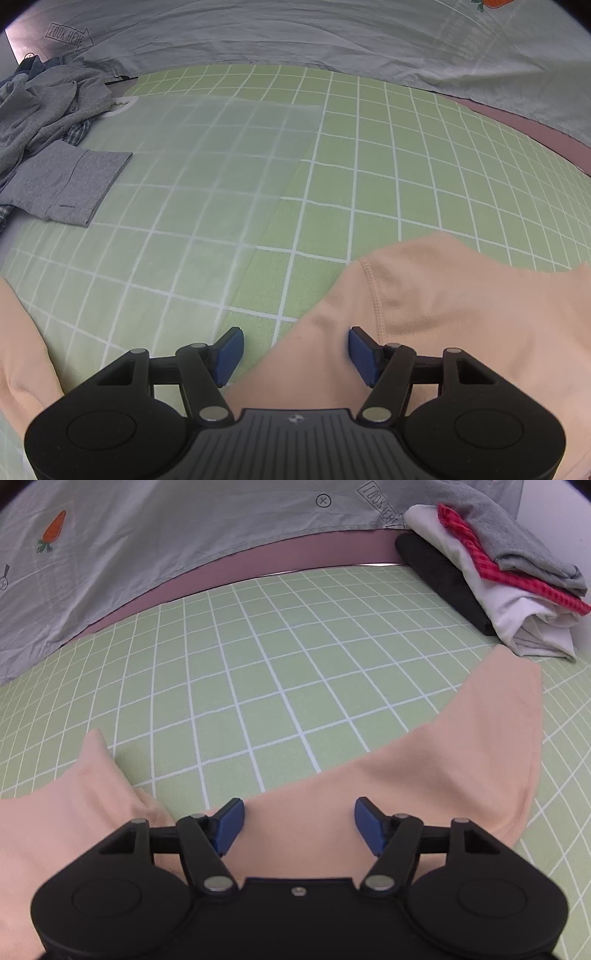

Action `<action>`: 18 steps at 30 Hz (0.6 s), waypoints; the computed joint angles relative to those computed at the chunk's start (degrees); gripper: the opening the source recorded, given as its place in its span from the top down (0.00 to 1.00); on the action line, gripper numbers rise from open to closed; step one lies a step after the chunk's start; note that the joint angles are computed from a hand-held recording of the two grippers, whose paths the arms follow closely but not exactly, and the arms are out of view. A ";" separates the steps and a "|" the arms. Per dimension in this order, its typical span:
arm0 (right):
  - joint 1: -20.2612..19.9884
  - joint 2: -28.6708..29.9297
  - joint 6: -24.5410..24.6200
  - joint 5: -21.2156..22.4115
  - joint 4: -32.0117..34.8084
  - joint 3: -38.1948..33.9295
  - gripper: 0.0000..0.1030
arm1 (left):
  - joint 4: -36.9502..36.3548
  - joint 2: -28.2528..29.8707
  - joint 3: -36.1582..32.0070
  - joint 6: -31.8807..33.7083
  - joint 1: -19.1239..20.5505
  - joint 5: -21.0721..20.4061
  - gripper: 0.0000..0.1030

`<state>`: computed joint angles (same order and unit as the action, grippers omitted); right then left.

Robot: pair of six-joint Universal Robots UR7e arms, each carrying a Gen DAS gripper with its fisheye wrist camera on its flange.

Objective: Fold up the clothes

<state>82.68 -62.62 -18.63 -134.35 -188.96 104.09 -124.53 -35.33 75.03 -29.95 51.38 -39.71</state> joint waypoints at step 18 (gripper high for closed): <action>0.86 -0.52 -1.13 -7.27 -7.01 0.22 0.65 | -2.52 -0.19 1.19 2.65 0.07 -0.20 0.28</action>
<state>83.53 -63.14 -19.75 -141.62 -195.97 104.30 -127.04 -35.52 76.23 -27.30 51.45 -39.91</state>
